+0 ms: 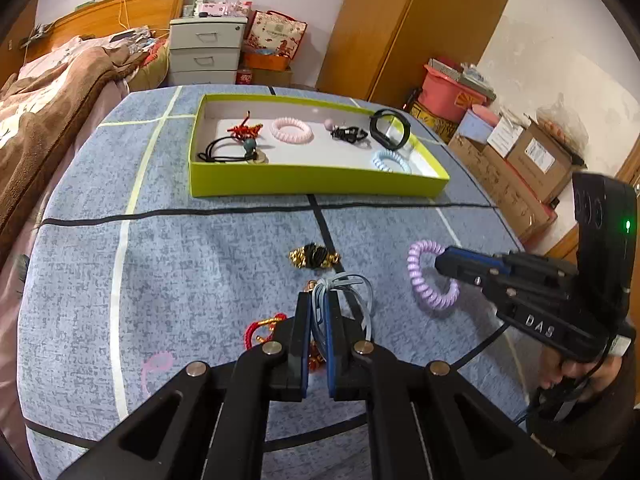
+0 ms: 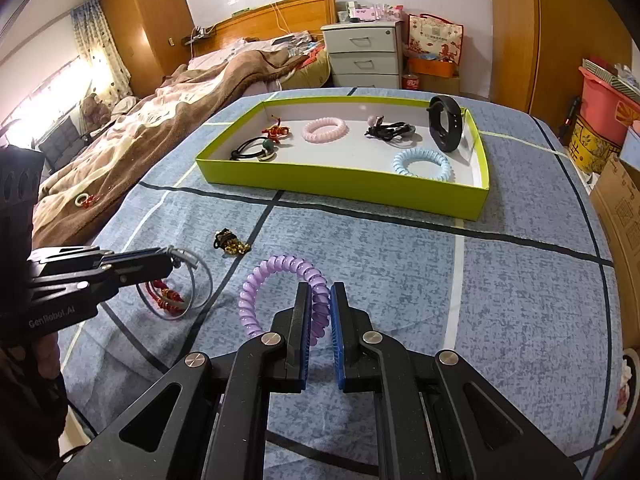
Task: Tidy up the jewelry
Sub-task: 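Carry the grey ties and lavender coil into the green box while opening both tools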
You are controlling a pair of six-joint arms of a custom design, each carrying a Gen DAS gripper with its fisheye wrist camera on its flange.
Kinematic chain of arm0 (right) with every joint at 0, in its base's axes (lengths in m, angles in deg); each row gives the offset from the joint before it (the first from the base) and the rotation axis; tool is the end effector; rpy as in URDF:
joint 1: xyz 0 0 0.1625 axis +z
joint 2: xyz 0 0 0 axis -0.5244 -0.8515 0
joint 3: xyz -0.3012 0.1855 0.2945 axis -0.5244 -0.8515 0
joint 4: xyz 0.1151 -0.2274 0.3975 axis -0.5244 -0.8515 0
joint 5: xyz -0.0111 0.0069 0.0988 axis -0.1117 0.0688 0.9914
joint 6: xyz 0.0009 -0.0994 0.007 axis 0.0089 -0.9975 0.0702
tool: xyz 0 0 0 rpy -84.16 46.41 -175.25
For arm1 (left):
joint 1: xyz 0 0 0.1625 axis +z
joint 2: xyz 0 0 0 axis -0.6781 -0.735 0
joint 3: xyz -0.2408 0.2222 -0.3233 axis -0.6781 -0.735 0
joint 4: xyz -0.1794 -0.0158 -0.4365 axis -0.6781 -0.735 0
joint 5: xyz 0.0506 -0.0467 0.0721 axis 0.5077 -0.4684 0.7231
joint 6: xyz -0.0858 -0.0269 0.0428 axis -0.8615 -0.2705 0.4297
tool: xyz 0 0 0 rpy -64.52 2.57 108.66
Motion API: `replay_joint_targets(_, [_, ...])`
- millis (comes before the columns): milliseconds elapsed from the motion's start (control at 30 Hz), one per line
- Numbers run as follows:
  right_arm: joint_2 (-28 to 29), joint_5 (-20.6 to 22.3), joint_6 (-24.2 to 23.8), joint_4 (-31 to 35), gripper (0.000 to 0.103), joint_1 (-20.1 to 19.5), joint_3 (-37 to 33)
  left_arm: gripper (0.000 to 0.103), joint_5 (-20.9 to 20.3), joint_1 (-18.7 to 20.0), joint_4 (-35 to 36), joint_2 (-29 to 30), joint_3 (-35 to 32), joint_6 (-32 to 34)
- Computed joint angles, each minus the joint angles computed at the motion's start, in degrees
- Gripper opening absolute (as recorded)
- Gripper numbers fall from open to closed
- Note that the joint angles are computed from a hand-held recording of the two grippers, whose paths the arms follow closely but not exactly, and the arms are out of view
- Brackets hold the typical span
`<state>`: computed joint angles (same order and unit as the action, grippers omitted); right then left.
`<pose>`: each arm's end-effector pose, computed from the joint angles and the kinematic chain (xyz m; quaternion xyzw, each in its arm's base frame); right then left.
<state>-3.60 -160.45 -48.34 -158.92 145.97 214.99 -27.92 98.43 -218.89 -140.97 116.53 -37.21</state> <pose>0.2461 -0.3699 0.0080 0.1744 -0.9002 0.2865 0.2776 -0.0607 -0.3966 0.2146 0.2760 0.9284 -0.1948 0.1549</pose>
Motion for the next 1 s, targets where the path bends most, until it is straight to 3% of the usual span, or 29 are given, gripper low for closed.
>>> replay_joint_targets(467, [-1.4, -0.2, -0.1, -1.0, 0.010, 1.3, -0.4, 0.006, 1.2, -0.6, -2.0, -0.2, -1.1, -0.4])
replay_joint_targets(1000, [-2.1, 0.1, -1.3, 2.0, 0.010, 0.4, -4.8, 0.006, 0.4, 2.4, -5.3, 4.5, -7.1, 1.2])
